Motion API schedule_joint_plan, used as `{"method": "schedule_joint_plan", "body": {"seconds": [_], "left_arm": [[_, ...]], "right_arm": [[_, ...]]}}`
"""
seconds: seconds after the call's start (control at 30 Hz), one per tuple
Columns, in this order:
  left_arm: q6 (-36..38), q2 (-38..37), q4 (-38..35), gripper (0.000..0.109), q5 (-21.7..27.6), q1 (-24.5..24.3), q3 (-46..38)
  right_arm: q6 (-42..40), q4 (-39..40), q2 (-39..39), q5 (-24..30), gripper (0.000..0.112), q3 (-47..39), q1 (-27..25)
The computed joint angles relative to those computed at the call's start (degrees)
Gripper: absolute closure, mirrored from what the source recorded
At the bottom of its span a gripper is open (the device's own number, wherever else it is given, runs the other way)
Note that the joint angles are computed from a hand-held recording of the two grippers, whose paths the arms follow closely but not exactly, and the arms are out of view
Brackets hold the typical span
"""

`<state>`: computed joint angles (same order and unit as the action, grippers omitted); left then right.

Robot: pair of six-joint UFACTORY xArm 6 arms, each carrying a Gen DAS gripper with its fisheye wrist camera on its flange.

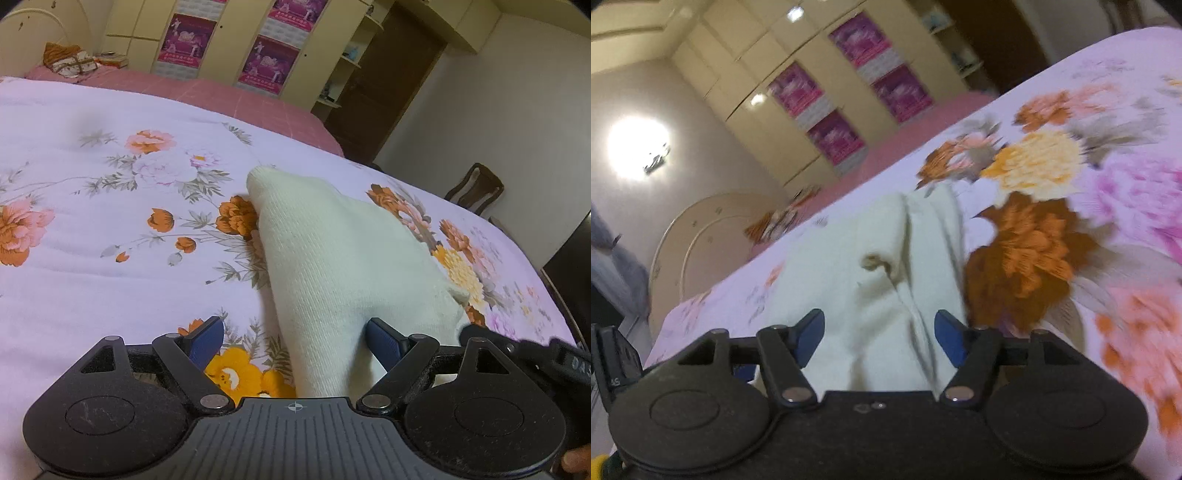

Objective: Fold small clothes

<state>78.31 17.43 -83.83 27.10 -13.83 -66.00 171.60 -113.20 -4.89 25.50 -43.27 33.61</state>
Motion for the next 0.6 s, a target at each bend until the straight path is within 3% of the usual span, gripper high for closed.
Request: {"method": "schedule_joint_plan", "body": {"seconds": [0.07,0.13,0.2,0.23,0.33,0.43,0.47,0.57,0.6], "left_arm": [[0.2,0.1,-0.1,0.025,-0.2,-0.1,-0.2],[0.2,0.2,-0.2,0.025,-0.2,-0.1,-0.3],[0.2,0.4,-0.3,0.025,-0.1,0.0,-0.4],[0.4,0.4,-0.4,0.025,-0.2,-0.1,-0.4],[0.8,0.6,-0.7,0.025,-0.6,-0.4,-0.7],[0.6,0.9,-0.4,0.025,-1.0,-0.7,-1.1],[0.6,0.9,-0.3,0.025,-1.1,-0.8,-1.2],[0.7,0.8,-0.7,0.025,-1.1,-1.0,-1.4],[1.0,0.7,-0.9,0.025,-0.9,-1.1,-1.4]], "right_arm": [[3.5,-4.9,1.5,-3.2,0.051,-2.0,-1.7],[5.0,-8.0,2.4,-5.7,0.059,-3.6,-2.5],[7.2,-11.3,2.1,-7.3,0.08,-4.2,-2.3],[7.5,-12.2,2.1,-8.0,0.081,-4.4,-2.2],[-0.3,-5.1,2.8,-7.0,0.077,-4.7,-2.6],[1.8,-6.3,5.0,-7.1,0.071,-7.1,-4.3],[0.2,-4.4,5.6,-7.4,0.073,-7.5,-4.8],[-4.7,1.3,6.3,-8.7,0.099,-8.4,-5.4],[-7.5,4.2,5.5,-7.3,0.1,-7.8,-4.5]]}}
